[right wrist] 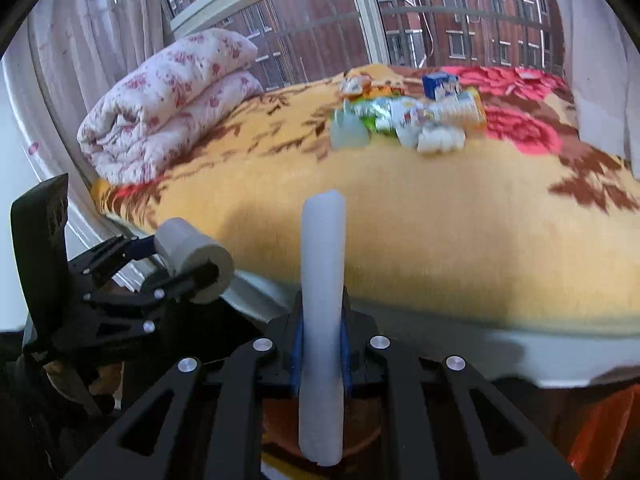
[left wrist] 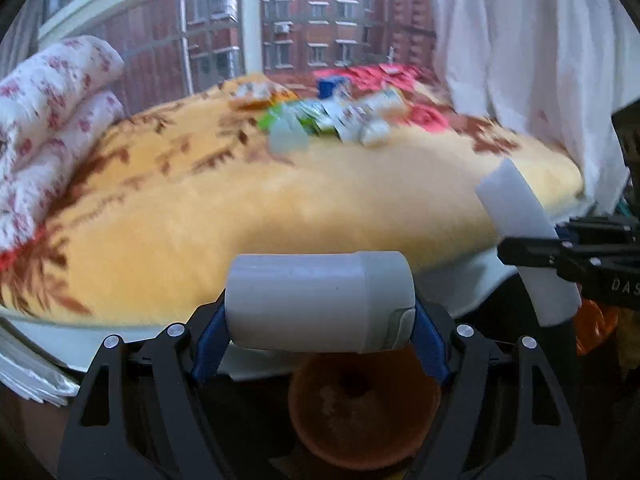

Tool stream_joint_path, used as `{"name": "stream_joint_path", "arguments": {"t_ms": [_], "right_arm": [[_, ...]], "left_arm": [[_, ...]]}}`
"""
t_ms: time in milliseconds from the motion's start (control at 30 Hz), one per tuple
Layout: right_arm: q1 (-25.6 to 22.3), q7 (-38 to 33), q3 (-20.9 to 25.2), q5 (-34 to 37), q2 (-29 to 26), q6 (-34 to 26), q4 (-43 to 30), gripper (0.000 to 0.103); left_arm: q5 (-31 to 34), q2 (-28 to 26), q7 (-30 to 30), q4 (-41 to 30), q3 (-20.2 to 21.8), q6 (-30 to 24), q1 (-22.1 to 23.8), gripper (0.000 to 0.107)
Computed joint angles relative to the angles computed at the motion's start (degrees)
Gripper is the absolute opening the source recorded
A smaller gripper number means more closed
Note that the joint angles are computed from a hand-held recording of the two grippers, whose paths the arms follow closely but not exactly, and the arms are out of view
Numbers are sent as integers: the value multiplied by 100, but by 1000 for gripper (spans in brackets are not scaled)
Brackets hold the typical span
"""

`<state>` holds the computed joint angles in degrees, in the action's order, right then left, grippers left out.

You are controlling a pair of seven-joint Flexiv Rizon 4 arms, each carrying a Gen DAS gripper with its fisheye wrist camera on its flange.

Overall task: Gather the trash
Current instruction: 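Drop the foam roll and white cylinder into the orange bin with both tools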

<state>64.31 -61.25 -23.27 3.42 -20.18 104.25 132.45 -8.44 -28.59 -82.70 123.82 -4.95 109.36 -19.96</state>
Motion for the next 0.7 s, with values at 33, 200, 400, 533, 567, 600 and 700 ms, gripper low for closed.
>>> {"name": "stream_joint_path", "arguments": {"t_ms": [33,200,400,533,567,600,700], "right_arm": [[57,23,8,29,23,-14,72,14],[20,188,282,1,80,-106,300,14],[-531,521,945,-409,-4,-335,347,15],[-717,663,1045,-667,-109,-457,288,24],[-735,716,1030,-745,-131,-542,255,44],[-664,804,910,-803,-172,-568,257,56],[-761,933,862,-919,-203,-514,277,53]], "left_arm": [[69,-4,18,74,-65,-18,42,75],[104,14,101,273,27,-93,-76,75],[134,23,103,402,-2,-257,-28,75],[226,-34,102,372,-265,-487,275,77],[209,-51,102,347,-238,-592,254,83],[194,-72,84,333,-224,-644,255,85],[224,-102,18,344,-406,-699,500,86]]}}
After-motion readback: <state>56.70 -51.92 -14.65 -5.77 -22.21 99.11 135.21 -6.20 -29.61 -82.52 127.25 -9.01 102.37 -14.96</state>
